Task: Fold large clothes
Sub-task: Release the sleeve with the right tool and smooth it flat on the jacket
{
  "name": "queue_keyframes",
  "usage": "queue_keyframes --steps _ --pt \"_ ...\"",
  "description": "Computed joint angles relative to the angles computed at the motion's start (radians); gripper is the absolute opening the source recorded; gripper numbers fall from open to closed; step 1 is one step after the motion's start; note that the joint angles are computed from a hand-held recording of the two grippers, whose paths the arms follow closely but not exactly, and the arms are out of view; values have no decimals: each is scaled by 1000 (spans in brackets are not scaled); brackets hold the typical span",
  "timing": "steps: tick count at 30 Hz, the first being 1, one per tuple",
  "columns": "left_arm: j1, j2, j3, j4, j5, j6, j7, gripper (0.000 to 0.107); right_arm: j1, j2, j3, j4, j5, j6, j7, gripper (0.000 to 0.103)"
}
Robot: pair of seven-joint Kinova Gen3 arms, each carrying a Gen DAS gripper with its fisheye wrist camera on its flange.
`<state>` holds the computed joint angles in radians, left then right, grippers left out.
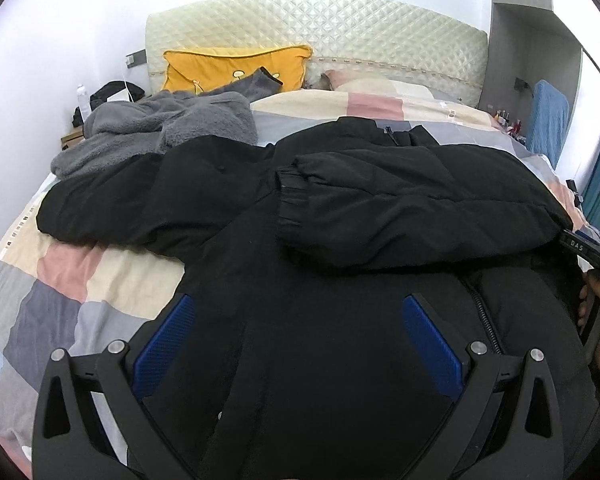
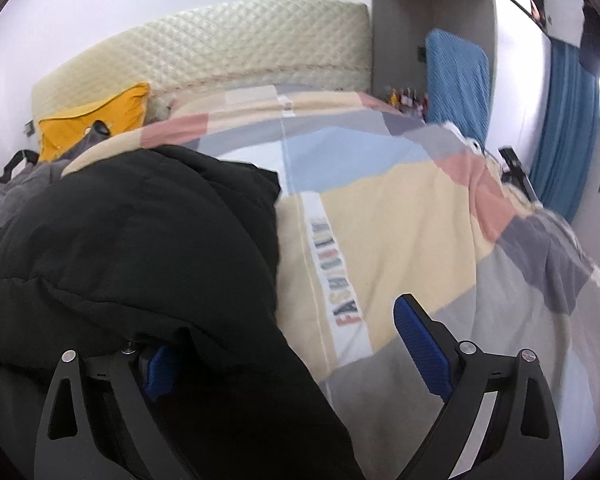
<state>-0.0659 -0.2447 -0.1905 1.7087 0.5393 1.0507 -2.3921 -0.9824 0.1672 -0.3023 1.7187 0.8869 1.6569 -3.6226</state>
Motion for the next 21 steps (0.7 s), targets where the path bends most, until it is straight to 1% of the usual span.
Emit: queue_keyframes --steps 3,6,8,10,13,14,18,19,21 --pt "4 -5 1 6 0 -5 -5 103 11 -24 -3 34 -32 -39 -46 97" --pt "5 14 -21 -10 26 27 -22 103 9 -17 -13 21 -34 -20 -43 97" --pt "-2 50 -40 -39 62 72 -50 103 1 -1 -14 1 -31 6 -24 97" --pt "-28 88 -35 -72 89 116 -43 103 -5 3 -10 -4 -30 13 -21 98" --pt "-55 189 -25 -166 127 221 -14 103 -3 -11 -7 9 -35 -11 -36 98" --pt "-73 208 -5 -182 136 236 -1 103 -3 -16 -8 15 -32 -17 -45 98" --pt "-108 277 59 -229 156 252 40 102 0 -24 -15 22 -14 -28 -54 98" --pt "-119 297 73 -241 170 267 42 98 -1 -23 -17 22 -9 -28 -54 98" --pt "-131 320 106 -255 166 268 63 91 0 -21 -17 20 -1 -28 -51 98"
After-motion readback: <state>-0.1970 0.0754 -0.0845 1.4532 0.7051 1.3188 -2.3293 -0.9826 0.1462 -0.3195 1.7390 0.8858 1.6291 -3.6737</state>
